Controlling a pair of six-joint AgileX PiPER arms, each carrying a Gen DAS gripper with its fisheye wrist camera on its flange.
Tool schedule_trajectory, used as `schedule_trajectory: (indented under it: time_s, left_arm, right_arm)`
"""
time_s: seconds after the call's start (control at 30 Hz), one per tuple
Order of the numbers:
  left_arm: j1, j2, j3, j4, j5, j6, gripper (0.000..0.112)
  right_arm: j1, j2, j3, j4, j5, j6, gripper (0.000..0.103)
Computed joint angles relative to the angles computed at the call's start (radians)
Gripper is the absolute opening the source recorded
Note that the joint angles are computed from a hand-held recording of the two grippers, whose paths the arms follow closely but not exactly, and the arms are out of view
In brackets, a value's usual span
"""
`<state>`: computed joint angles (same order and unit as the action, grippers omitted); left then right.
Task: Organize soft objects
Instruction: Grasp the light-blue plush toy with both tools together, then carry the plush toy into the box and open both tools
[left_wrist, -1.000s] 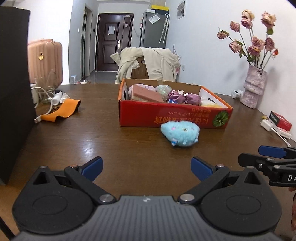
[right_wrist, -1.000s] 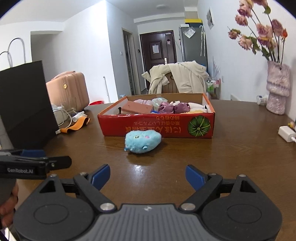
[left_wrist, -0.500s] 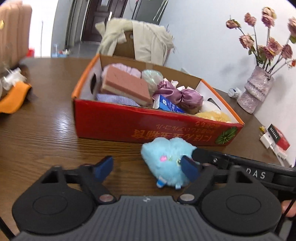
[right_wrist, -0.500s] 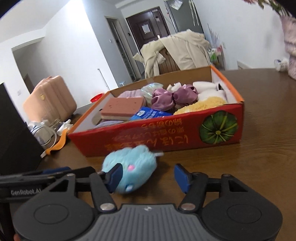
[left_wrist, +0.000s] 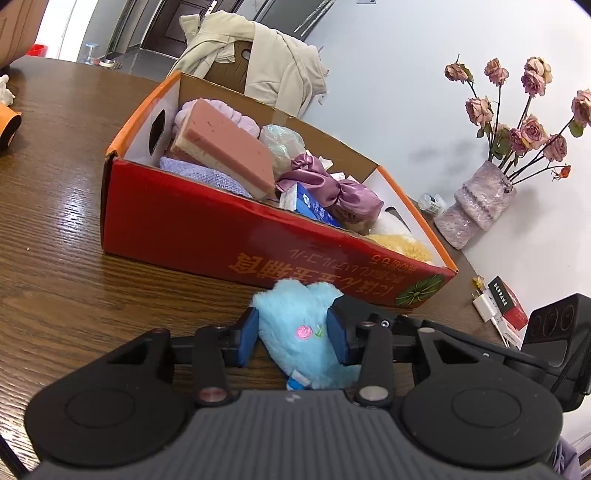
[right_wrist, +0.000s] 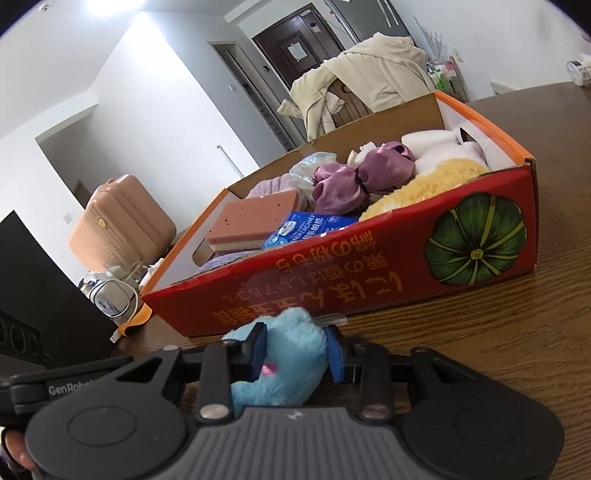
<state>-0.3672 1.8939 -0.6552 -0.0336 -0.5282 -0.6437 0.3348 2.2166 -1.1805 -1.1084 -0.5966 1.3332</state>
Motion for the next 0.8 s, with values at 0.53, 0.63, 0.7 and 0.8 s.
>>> schedule_trajectory:
  time_s: [0.53, 0.63, 0.7, 0.8]
  left_arm:
    - [-0.399, -0.302, 0.246, -0.696, -0.089, 0.422, 0.035]
    - [-0.536, -0.386, 0.283, -0.885, -0.150, 0.557, 0.035]
    - [-0.622, -0.423, 0.287, -1.008, -0.198, 0.647, 0.035]
    - [-0.719, -0.461, 0.288, -1.132, -0.258, 0.731, 0.035]
  right_arm:
    - [0.037, -0.331, 0.458, 0.267, -0.074, -0.302, 0.029]
    - [0.034, -0.446, 0.582, 0.306, -0.107, -0.348, 0.029]
    - [0.044, -0.525, 0.650, 0.346, -0.114, -0.391, 0.028]
    - [0.059, -0.626, 0.724, 0.393, -0.124, -0.437, 0.027]
